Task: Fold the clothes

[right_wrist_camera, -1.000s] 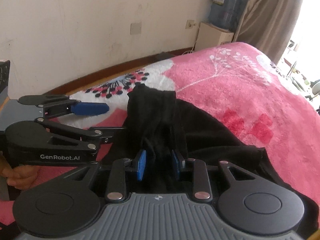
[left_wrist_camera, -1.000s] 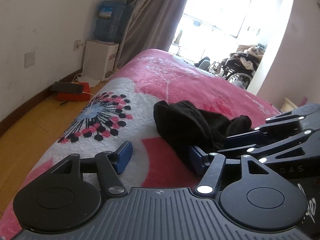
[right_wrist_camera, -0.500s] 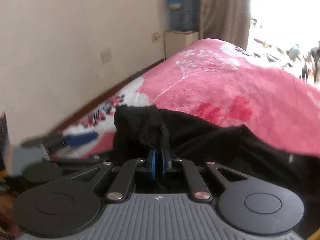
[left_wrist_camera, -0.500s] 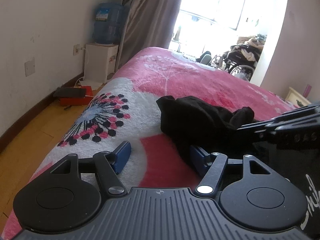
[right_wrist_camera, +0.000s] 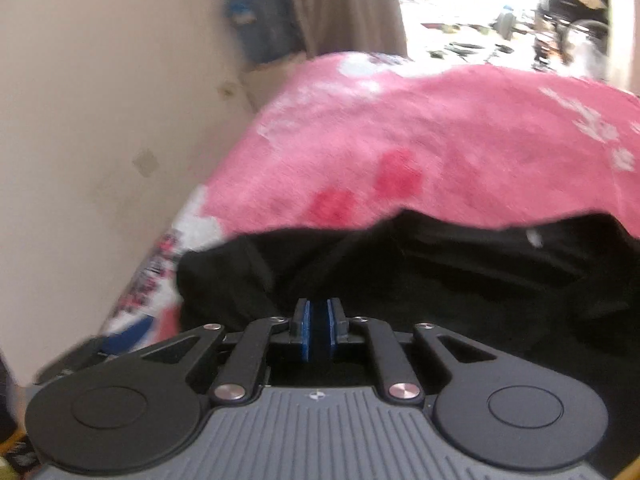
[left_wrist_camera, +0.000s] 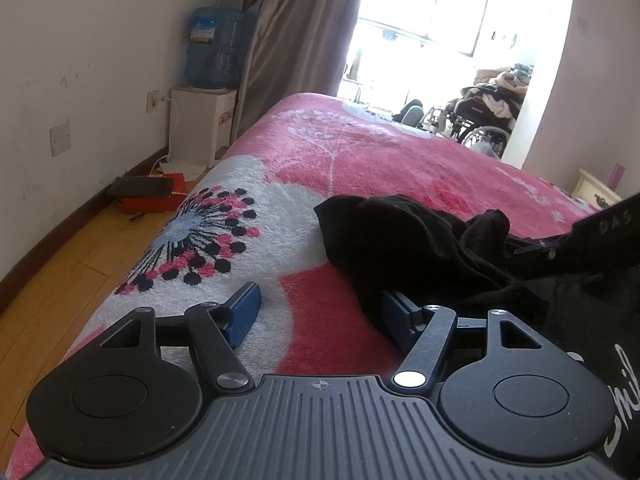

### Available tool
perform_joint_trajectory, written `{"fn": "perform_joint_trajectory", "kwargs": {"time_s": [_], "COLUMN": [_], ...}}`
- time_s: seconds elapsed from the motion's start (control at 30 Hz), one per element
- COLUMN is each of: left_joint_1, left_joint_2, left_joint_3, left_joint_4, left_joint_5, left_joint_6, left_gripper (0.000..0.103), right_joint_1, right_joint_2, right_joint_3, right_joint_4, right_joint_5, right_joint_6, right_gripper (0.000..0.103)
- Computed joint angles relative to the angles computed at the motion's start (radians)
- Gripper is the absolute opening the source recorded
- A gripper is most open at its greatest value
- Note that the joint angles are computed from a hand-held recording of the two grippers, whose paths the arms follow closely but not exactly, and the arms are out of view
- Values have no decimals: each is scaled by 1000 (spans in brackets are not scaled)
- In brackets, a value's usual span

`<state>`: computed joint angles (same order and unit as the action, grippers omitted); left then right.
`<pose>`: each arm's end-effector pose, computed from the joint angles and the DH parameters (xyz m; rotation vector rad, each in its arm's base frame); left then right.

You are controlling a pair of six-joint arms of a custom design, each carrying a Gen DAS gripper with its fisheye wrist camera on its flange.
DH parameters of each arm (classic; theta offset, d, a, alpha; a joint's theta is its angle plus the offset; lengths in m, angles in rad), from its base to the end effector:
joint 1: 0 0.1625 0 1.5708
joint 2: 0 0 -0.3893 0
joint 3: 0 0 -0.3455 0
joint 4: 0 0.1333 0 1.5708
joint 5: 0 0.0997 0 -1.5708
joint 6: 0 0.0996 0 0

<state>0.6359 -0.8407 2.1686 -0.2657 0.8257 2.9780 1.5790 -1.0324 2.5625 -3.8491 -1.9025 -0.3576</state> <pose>-0.1151 -0.3346 0.0047 0.7192 2.4600 -1.0855 0.1037 -0.3500 0.1503 0.2987 -2.5352 0.9107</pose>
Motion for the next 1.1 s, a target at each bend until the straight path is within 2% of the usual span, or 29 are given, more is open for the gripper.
{"fn": "perform_joint_trajectory", "kwargs": {"time_s": [0.03, 0.07, 0.13, 0.3, 0.33, 0.37, 0.47, 0.6, 0.67, 0.8, 0.9, 0.97, 1.1], "left_joint_1": [-1, -1, -2, 0, 0, 0, 0, 5, 6, 9, 10, 11, 13], "left_joint_2": [1, 2, 2, -1, -2, -2, -2, -2, -2, -3, -8, -9, -12], "left_joint_3": [0, 0, 0, 4, 4, 4, 6, 6, 7, 8, 8, 7, 11], "left_joint_4": [0, -1, -1, -5, -6, -6, -10, -16, -19, -23, -18, -18, -23], "left_joint_5": [-1, -1, -1, 1, 2, 2, 2, 6, 7, 11, 12, 13, 18], "left_joint_6": [0, -1, -1, -1, -1, -1, 2, 7, 9, 11, 11, 12, 12], "left_gripper": [67, 67, 67, 67, 67, 67, 67, 67, 67, 67, 67, 67, 67], "right_joint_1": [1, 2, 13, 34, 42, 52, 44, 29, 39, 15, -30, -63, -140], "right_joint_2": [-11, -22, -20, 32, 55, 86, 133, 139, 155, 94, -45, -146, -294], "right_joint_3": [-9, -19, -54, -157, -175, -189, -200, -190, -197, -164, -102, -67, -18], "right_joint_4": [28, 56, 116, 278, 282, 256, 152, 48, -14, -58, 100, 257, 509], "right_joint_5": [25, 51, 69, 24, -11, -58, -122, -118, -149, -126, -52, -5, 111], "right_joint_6": [-7, -15, -32, -55, -69, -89, -82, -89, -104, -18, 83, 142, 227], "right_gripper": [18, 31, 42, 42, 36, 28, 26, 26, 26, 27, 35, 43, 47]}}
